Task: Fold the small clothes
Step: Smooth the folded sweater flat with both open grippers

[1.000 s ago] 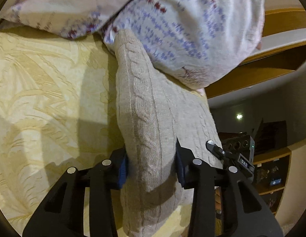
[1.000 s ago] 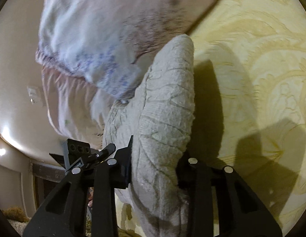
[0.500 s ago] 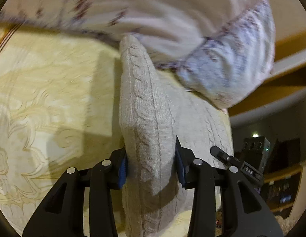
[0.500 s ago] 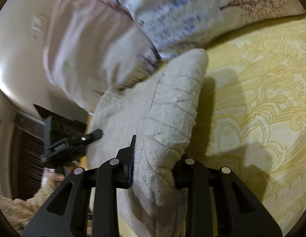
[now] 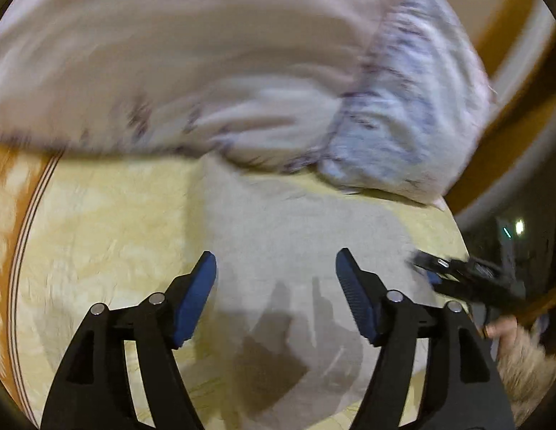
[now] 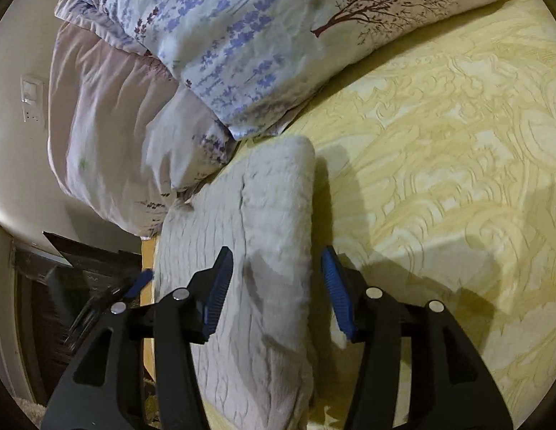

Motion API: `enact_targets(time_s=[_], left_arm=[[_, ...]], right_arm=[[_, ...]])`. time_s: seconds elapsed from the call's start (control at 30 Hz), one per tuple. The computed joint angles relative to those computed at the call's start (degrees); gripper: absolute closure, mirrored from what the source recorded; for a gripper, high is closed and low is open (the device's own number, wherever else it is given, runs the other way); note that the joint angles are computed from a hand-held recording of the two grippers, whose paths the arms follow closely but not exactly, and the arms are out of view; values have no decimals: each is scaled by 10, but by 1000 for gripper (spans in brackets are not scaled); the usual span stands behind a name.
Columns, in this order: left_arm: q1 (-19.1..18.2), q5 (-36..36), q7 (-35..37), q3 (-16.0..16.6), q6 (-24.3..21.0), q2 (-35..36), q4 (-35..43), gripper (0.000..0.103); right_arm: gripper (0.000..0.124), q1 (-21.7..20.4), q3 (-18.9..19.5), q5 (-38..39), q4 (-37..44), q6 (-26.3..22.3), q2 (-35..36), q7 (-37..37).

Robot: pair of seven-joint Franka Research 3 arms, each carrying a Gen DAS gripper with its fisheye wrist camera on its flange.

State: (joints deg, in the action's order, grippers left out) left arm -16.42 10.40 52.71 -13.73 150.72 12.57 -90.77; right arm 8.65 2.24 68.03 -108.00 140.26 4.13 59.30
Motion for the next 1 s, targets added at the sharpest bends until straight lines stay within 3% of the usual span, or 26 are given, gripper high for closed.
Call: enact_targets(time_s=[0.07, 0.13, 0.23, 0.3, 0.4, 0.5, 0.57, 0.63, 0.67, 0.73, 0.8, 0.9, 1.0], left_arm=[[-1, -9, 55, -15, -13, 18, 27, 29], [-9, -11, 82, -19, -38, 42, 61, 29], [-21, -19, 96, -18, -86, 76, 105, 29], [-31, -12, 91, -11, -114, 95, 131, 29], [-48, 16, 85, 1, -140, 106, 147, 29], [-69, 60, 79, 13, -154, 119, 165, 29], [-66, 60, 64, 12, -136, 100, 141, 29], [-64, 71, 38, 16, -102, 68, 98, 29], [-69, 90, 19, 21, -98, 55, 83, 29], [-80, 134, -22, 28, -114, 39, 67, 29], [-78, 147, -36, 25, -137, 36, 65, 29], [-83, 166, -47, 21, -185, 50, 82, 28], [-92, 195, -61, 23, -197, 59, 90, 25]], right_arm=[[107, 7, 5, -19, 13, 20, 8, -3], [115, 15, 10, -23, 11, 71, 2, -29], [116, 27, 9, -111, 9, 128, 3, 31], [116, 31, 3, -194, 10, 130, 16, 104], [115, 32, 8, -234, 9, 143, 27, 130], [101, 38, 6, -301, 8, 154, 21, 179], [94, 40, 13, -297, -32, 199, -14, 158], [94, 47, 22, -199, -72, 236, -56, 39], [94, 57, 18, -132, -86, 231, -75, -35], [94, 74, 13, -103, -108, 217, -98, -92], [94, 80, 17, -160, -128, 209, -106, -76], [94, 71, 38, -297, -145, 224, -97, 41], [93, 82, 31, -347, -152, 248, -91, 93]])
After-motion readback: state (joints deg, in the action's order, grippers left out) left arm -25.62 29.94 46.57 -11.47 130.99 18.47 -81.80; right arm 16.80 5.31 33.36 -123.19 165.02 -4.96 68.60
